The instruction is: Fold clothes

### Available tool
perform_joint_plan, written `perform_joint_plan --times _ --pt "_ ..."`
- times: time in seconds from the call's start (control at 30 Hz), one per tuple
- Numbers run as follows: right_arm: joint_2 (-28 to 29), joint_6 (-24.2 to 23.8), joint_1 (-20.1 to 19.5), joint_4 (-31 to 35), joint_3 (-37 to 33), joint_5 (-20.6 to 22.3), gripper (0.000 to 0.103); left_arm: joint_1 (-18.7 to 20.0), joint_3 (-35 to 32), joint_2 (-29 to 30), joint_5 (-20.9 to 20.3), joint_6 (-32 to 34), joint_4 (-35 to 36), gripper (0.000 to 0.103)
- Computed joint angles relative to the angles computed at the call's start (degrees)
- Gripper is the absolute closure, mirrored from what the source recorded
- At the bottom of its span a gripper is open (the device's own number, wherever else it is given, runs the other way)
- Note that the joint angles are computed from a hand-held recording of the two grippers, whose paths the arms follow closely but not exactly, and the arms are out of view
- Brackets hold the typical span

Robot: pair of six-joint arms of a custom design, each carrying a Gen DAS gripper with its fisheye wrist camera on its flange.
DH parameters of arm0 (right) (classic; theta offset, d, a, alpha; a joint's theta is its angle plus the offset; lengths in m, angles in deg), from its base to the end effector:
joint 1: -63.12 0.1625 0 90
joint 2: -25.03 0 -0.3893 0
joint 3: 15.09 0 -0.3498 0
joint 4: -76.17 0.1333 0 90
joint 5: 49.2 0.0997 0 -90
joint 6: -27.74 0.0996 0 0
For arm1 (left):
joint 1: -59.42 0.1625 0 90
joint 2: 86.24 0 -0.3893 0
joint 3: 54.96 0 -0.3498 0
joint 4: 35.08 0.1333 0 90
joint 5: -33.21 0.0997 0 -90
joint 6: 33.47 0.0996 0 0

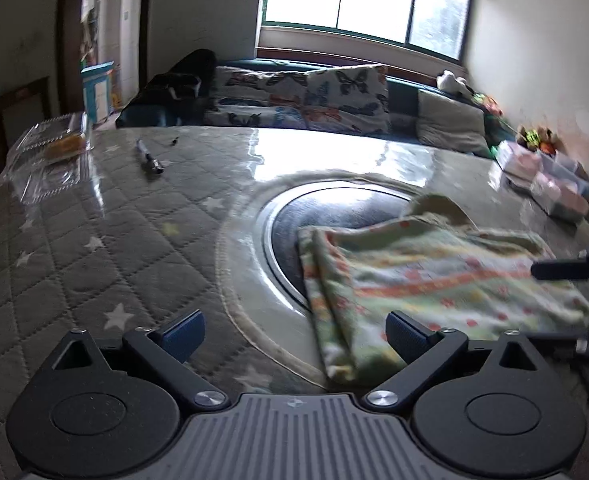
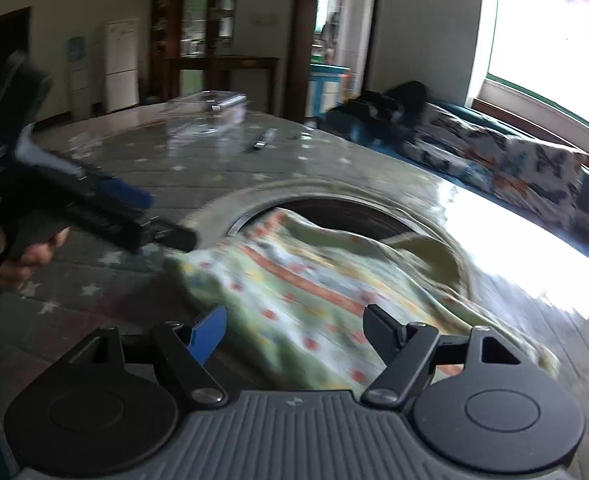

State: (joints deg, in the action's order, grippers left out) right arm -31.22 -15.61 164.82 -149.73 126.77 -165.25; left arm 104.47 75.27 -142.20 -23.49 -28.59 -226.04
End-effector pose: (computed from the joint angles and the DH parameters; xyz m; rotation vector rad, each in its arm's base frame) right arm 0.1639 -0.3496 0.1569 0.8526 -2.1836 0.9054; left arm -0.1773 -0.4437 0.1188 0.9371 2.4595 -0.8541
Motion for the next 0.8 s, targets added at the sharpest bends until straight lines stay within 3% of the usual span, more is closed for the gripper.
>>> perform_joint_plan --times 0.4,0.6,0.63,0.8 --pt "7.0 -4.2 3.3 8.9 -7.7 1.2 0.034 2.4 -4.7 -1.7 -4.7 -7.4 7.0 0.004" --pt "10.1 -4.8 3.6 9.9 -10.2 -0.2 0.053 3.8 -6.9 -1.6 -8.4 -11.5 9.6 0.004" --pt "10.3 -4.5 3.4 9.6 -10.3 -0.1 0.062 4.1 -7.2 -1.5 -8.9 -12.2 10.0 0.004" --pt "7.6 0.1 1.9 10.2 -9.0 3.0 0.082 5.3 -8.9 -0.9 -10.8 -15.8 12.3 0.004"
